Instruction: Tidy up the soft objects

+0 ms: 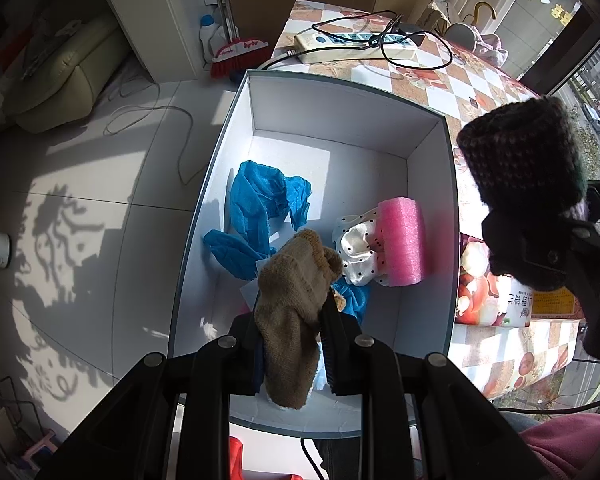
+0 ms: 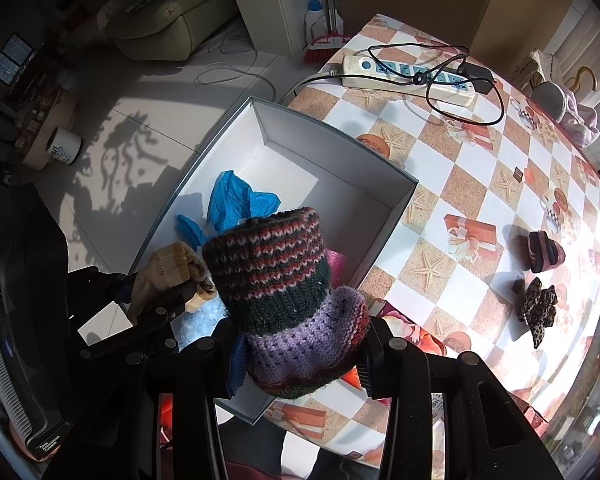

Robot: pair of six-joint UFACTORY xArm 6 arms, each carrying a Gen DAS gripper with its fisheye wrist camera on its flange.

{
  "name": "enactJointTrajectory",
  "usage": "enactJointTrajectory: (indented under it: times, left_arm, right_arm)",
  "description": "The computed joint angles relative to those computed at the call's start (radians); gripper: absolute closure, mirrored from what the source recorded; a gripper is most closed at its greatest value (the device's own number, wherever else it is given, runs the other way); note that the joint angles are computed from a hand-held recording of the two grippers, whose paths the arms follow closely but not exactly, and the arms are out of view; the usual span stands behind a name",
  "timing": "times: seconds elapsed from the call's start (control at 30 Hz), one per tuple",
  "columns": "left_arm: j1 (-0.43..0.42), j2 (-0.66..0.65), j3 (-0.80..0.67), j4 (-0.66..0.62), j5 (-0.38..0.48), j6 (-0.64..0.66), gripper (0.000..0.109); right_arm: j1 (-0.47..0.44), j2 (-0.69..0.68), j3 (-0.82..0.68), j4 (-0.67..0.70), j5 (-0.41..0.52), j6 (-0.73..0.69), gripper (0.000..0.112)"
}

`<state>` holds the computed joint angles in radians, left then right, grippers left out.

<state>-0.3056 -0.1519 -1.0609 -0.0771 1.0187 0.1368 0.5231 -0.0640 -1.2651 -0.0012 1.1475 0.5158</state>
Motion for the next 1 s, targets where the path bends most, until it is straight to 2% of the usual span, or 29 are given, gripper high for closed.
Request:
enactJointTrajectory:
  times: [0.37,0.4,0.47,0.53,0.57,0.67,0.73,0.8,0.9,1.0]
  left_arm:
    - [-0.004,-0.001,0.005,0.005,-0.007,-0.003,0.083]
    - [-0.003,-0.006,0.011,0.006,-0.012,-0.004,0.079]
    - [-0.004,-0.018,0.027,0.013,-0.024,-0.009,0.062]
    - [-0.003,-0.032,0.042,0.014,-0.044,-0.012,0.03]
    - [0.0,-0.041,0.05,0.006,-0.05,-0.007,0.026]
    - [0.0,-0.03,0.032,0.011,-0.013,0.001,0.025]
    - [-0.009,-0.015,0.018,0.045,-0.002,-0.014,0.023]
    - [-0.009,-0.029,0.031,0.052,-0.016,-0.014,0.021]
    - [-0.011,-0.043,0.034,0.077,-0.028,-0.026,0.006]
    - [-0.007,-0.065,0.04,0.073,-0.05,-0.017,0.006]
  right_arm:
    - [0.003,-0.002,0.007,-0.001,0.0,0.003,0.068]
    - [0.002,-0.002,0.007,-0.001,-0.001,0.003,0.068]
    - [0.003,-0.003,0.008,-0.003,-0.003,0.005,0.068]
    - [0.0,-0.002,0.009,-0.001,-0.008,0.002,0.068]
    - [0.0,-0.005,0.012,-0.002,-0.012,0.004,0.067]
    - [-0.009,-0.001,0.003,0.006,-0.009,-0.001,0.061]
    - [-0.015,0.0,-0.002,0.01,-0.009,0.005,0.05]
    - [-0.015,-0.008,0.001,-0.014,-0.015,0.025,0.032]
    - [-0.018,-0.016,0.001,-0.033,-0.01,0.032,0.029]
    - [-0.024,-0.019,-0.004,-0.041,0.013,0.037,0.029]
